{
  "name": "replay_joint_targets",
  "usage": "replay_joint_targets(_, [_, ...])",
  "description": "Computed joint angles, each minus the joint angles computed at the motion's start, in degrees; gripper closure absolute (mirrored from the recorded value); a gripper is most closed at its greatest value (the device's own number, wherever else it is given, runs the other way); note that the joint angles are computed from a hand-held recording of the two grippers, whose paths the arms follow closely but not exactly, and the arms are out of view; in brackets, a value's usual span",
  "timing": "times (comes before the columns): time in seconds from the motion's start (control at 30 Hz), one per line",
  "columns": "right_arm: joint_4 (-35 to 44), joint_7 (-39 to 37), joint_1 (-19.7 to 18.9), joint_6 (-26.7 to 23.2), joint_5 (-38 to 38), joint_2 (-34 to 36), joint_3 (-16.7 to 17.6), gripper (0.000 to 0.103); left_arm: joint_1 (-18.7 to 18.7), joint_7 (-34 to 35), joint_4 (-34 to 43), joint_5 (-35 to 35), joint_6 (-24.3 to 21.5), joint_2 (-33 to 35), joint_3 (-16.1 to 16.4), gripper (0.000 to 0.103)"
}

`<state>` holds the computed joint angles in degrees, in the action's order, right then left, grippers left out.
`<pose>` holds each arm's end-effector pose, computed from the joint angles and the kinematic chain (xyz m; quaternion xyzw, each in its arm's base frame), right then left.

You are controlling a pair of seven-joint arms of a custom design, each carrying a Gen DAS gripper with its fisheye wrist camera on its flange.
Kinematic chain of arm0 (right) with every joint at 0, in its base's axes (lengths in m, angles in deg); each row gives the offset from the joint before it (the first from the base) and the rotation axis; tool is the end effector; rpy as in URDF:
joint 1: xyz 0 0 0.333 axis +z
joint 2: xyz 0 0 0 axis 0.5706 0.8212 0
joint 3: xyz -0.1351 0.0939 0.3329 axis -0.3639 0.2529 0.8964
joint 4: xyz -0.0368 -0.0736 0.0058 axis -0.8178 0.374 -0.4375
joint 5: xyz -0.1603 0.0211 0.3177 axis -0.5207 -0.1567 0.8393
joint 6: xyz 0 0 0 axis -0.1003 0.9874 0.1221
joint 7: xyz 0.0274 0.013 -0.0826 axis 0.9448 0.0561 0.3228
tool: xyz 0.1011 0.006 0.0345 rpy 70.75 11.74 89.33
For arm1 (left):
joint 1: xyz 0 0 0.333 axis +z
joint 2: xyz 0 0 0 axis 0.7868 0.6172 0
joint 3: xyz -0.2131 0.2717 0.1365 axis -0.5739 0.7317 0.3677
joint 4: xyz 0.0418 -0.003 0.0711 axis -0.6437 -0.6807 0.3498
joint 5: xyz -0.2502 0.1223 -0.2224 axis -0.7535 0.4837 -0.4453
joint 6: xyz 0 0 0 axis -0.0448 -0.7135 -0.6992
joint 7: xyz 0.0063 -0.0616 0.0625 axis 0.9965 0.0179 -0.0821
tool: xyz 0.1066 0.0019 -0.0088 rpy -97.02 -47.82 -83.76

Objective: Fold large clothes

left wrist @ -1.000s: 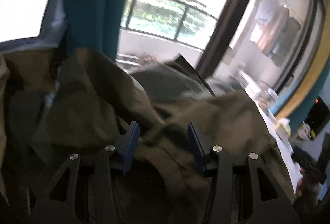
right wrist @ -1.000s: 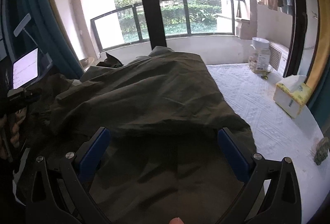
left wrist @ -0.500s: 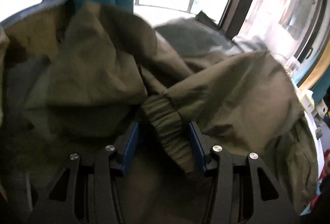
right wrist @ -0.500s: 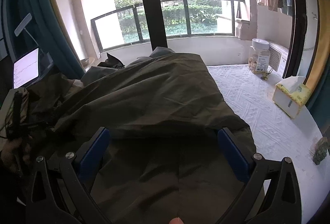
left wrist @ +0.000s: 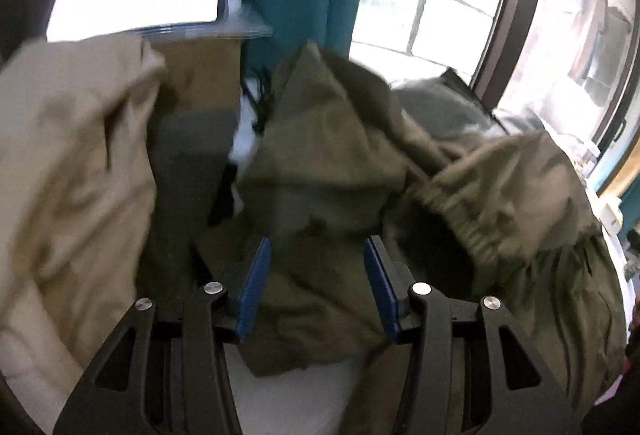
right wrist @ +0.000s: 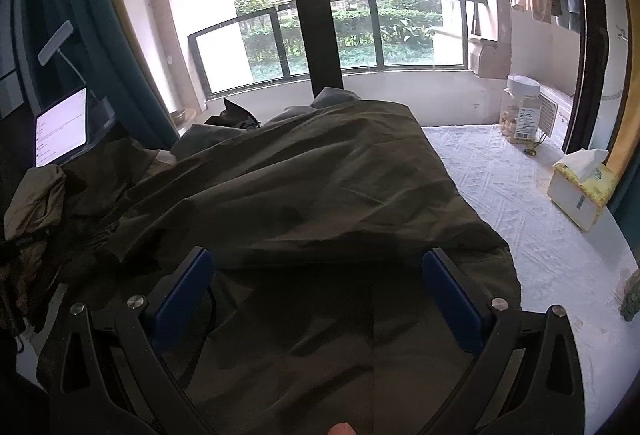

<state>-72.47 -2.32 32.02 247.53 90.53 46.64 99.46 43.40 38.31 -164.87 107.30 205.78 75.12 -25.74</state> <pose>0.6738 0.1212 0.5669 -0.6884 0.5589 -0.2105 0.4116 0.5807 -0.1493 0.5594 -0.7347 0.5634 -0.2901 0.2421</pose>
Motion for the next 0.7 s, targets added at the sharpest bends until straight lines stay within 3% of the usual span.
replay_joint_targets(0.17, [-0.49, 0.05, 0.3, 0.57, -0.18, -0.47, -0.2, 0.0, -0.35, 5.24, 1.53, -5.58, -4.18, 3.01, -0.6, 0.051])
replay_joint_targets(0.3, [-1.43, 0.61, 0.29, 1.16, -0.39, -1.13, -0.62, 0.0, -4.7, -1.14, 6.39, 4.58, -14.98, 4.66, 1.84, 0.051])
replay_joint_targets(0.33, [-1.5, 1.18, 0.59, 1.1, -0.78, -1.24, -1.1, 0.0, -4.89, -2.91, 6.36, 6.37, -15.65, 4.28, 1.89, 0.051])
replay_joint_targets(0.43, [-1.88, 1.83, 0.57, 1.35, -1.19, -1.51, -1.41, 0.0, -3.68, -8.1, 3.05, 9.75, -11.3, 0.98, 1.46, 0.051])
replay_joint_targets(0.53, [-1.56, 2.25, 0.43, 1.34, -1.37, -1.3, -1.19, 0.0, -2.16, -11.73, 1.58, 12.08, -11.42, -1.06, 0.35, 0.051])
replay_joint_targets(0.7, [-0.79, -0.11, -0.74, 1.06, -0.1, -0.78, 1.16, 0.0, 0.24, -8.66, -0.14, 6.23, -11.9, -0.39, -1.38, 0.051])
